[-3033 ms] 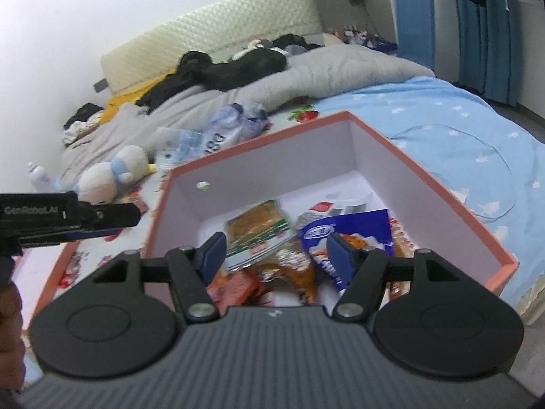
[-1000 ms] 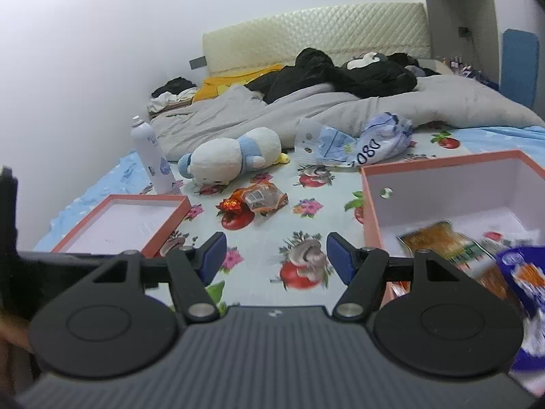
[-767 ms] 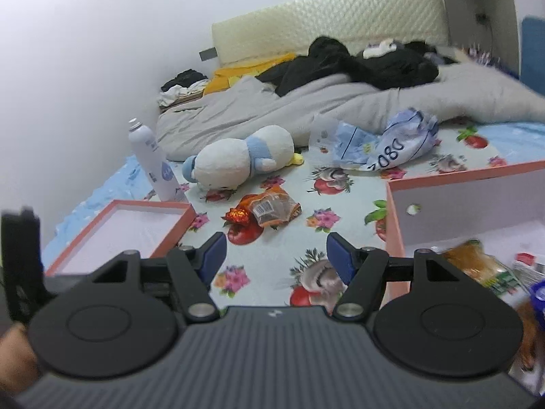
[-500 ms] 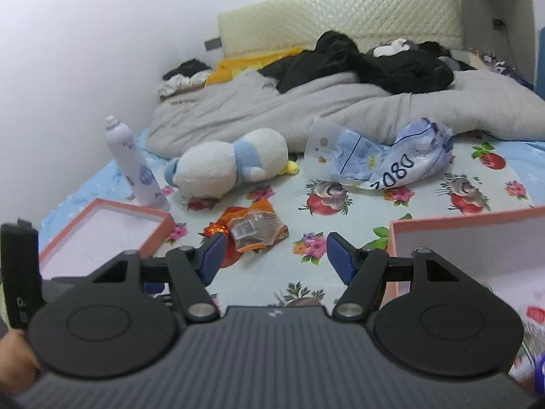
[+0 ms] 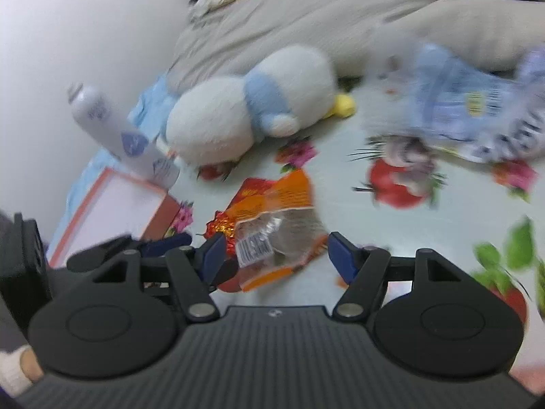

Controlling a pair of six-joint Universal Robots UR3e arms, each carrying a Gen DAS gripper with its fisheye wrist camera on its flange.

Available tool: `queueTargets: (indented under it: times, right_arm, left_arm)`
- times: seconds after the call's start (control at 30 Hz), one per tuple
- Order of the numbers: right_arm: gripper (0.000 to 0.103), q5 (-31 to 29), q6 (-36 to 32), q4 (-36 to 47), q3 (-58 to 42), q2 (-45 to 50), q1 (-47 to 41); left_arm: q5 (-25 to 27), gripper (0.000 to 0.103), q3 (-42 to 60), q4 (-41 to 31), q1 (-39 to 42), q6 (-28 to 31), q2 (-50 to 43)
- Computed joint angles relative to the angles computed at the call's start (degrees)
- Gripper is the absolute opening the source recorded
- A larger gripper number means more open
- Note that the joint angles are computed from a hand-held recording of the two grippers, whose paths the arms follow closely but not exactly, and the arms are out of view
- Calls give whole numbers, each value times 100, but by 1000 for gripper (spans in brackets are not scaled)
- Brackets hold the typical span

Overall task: Organize snacks
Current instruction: 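Grasp the red foil packet with the left gripper while the right grasps the orange packet, then lift both packets and carry them to the larger pink box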

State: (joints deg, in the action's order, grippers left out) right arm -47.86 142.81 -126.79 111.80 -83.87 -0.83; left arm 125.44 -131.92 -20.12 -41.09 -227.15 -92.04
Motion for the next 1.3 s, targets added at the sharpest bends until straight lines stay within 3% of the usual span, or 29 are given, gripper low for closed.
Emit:
queueTargets:
  times: [0.07, 0.23, 0.43, 0.57, 0.63, 0.83, 0.9, 1.17, 1.3]
  right_arm:
    - [78, -249, 273, 44, -467, 480, 329]
    - [78, -739, 612, -513, -962, 1031, 874]
    - [78, -1339, 922, -767, -1420, 1467, 1238]
    - [78, -1265, 1065, -1333, -1152, 1548, 1216]
    - [69, -1175, 1104, -1506, -960, 1473, 1162]
    - [54, -1234, 1273, -1652, -499, 1003, 1051]
    - [37, -1226, 1262, -1631, -279, 737, 974]
    - [30, -1039, 1161, -1584, 1144, -808, 371]
    - [29, -789, 728, -928, 1805, -1975, -136]
  left_arm:
    - [-89, 71, -152, 394, 167, 360, -62]
    - [-256, 71, -498, 1339, 434, 937, -209]
    - [-545, 60, -814, 1981, 709, 1115, -398]
    - [-434, 59, -971, 2400, 611, 1050, -545]
    - [-316, 58, -922, 2156, 465, 877, -474]
    - [-50, 58, -978, 1468, -124, 204, -32]
    - [46, 58, -933, 1117, -357, -132, 171]
    - [497, 58, 78, -1089, -1644, -1817, 561]
    - [656, 58, 696, -2177, -2244, -2683, 526]
